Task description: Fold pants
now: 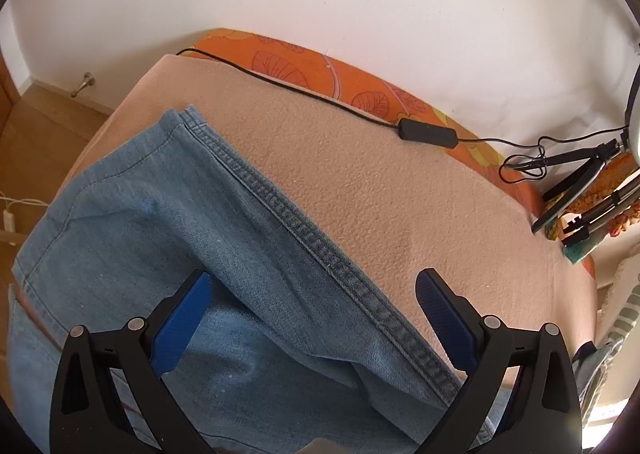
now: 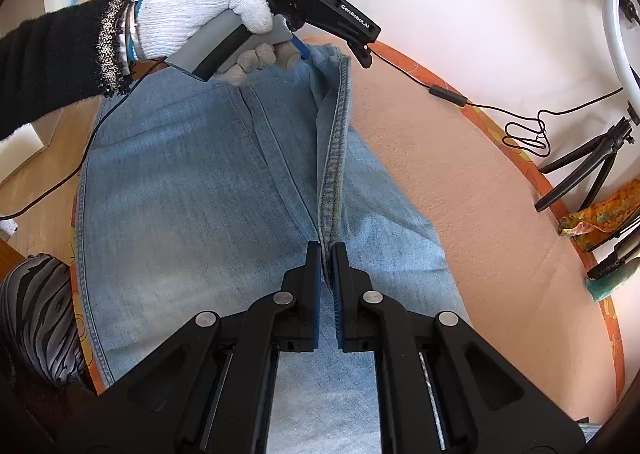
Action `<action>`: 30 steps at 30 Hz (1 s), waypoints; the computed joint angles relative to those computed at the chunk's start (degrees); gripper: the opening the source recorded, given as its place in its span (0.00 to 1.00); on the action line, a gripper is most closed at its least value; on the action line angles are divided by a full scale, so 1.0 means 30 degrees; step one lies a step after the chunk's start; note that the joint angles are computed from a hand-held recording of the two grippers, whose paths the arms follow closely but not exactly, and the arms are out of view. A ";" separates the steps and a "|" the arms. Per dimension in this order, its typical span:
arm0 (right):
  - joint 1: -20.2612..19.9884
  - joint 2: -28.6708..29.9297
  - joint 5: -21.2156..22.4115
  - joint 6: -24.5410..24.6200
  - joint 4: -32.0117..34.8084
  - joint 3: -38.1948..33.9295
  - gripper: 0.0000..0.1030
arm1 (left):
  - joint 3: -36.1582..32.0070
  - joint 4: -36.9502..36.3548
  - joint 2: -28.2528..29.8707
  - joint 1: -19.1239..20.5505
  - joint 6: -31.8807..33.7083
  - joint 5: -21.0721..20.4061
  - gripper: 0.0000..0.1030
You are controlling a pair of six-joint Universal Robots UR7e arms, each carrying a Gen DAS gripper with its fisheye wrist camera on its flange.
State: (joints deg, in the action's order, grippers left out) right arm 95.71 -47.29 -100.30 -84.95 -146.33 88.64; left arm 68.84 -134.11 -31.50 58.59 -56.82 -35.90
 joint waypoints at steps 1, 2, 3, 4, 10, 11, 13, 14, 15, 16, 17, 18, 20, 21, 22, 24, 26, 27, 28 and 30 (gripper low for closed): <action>-0.0042 -0.0082 0.0059 0.0030 0.0006 0.0091 0.06 | 0.0001 -0.0017 0.0040 0.0068 -0.0116 -0.0044 0.97; -0.0082 -0.0082 0.0104 0.0079 0.0128 -0.0001 0.06 | 0.0179 -0.0309 0.0017 0.0100 -0.0222 0.0010 0.97; -0.0122 -0.0086 0.0161 0.0128 0.0176 -0.0050 0.06 | 0.0509 -0.0615 -0.0115 0.0120 -0.0450 0.0122 0.97; -0.0153 -0.0078 0.0187 0.0169 0.0192 -0.0097 0.06 | 0.0690 -0.0782 -0.0173 0.0138 -0.0777 0.0230 0.97; -0.0163 -0.0059 0.0128 0.0136 -0.0267 0.0055 0.06 | 0.2675 -0.4551 -0.0885 0.0215 0.0341 -0.0037 0.39; -0.0141 -0.0072 0.0113 0.0127 -0.0429 0.0129 0.06 | 0.3111 -0.5824 -0.0978 0.0219 0.0797 -0.0145 0.23; -0.0093 -0.0086 0.0092 0.0238 -0.0662 0.0196 0.06 | 0.4052 -0.8857 -0.1106 0.0134 0.2079 -0.0258 0.14; -0.0071 -0.0102 0.0091 0.0349 -0.0754 0.0214 0.06 | 0.4340 -0.9812 -0.1122 0.0029 0.2620 -0.0100 0.13; -0.0041 -0.0120 0.0104 0.0478 -0.0843 0.0221 0.06 | 0.4530 -1.0505 -0.1120 -0.0080 0.3249 0.0068 0.12; -0.0008 -0.0150 0.0104 0.0590 -0.0954 0.0233 0.06 | 0.4795 -1.0972 -0.1208 -0.0191 0.3671 0.0199 0.11; 0.0031 -0.0198 0.0103 0.0681 -0.1081 0.0268 0.06 | 0.5090 -1.1546 -0.1308 -0.0296 0.4026 0.0258 0.11; 0.0074 -0.0281 0.0131 0.0748 -0.1243 0.0349 0.06 | 0.5451 -1.2225 -0.1454 -0.0398 0.4255 0.0240 0.10; 0.0174 -0.0514 0.0218 0.0851 -0.1528 0.0531 0.06 | 0.6311 -1.4083 -0.1745 -0.0669 0.4569 0.0219 0.10; 0.0211 -0.0671 0.0298 0.0912 -0.1578 0.0614 0.06 | 0.6772 -1.4962 -0.1905 -0.0866 0.4780 0.0311 0.10; 0.0260 -0.0877 0.0366 0.0977 -0.1648 0.0769 0.06 | 0.7137 -1.5643 -0.2038 -0.1075 0.5116 0.0458 0.10; 0.0342 -0.1317 0.0511 0.1019 -0.1782 0.1072 0.06 | 0.7800 -1.6607 -0.2219 -0.1626 0.6024 0.1009 0.10; 0.0421 -0.1813 0.0601 0.1030 -0.1859 0.1463 0.06 | 0.8513 -1.7605 -0.2394 -0.2142 0.6602 0.1358 0.09; 0.0471 -0.2063 0.0599 0.1065 -0.1916 0.1695 0.06 | 0.8983 -1.8352 -0.2515 -0.2395 0.6688 0.1492 0.09; 0.0495 -0.2344 0.0613 0.1072 -0.1926 0.1962 0.06 | 0.9421 -1.8976 -0.2621 -0.2656 0.6708 0.1606 0.09; 0.0507 -0.2971 0.0648 0.0973 -0.1982 0.2634 0.06 | 1.0293 -2.0074 -0.2713 -0.3233 0.6753 0.2133 0.09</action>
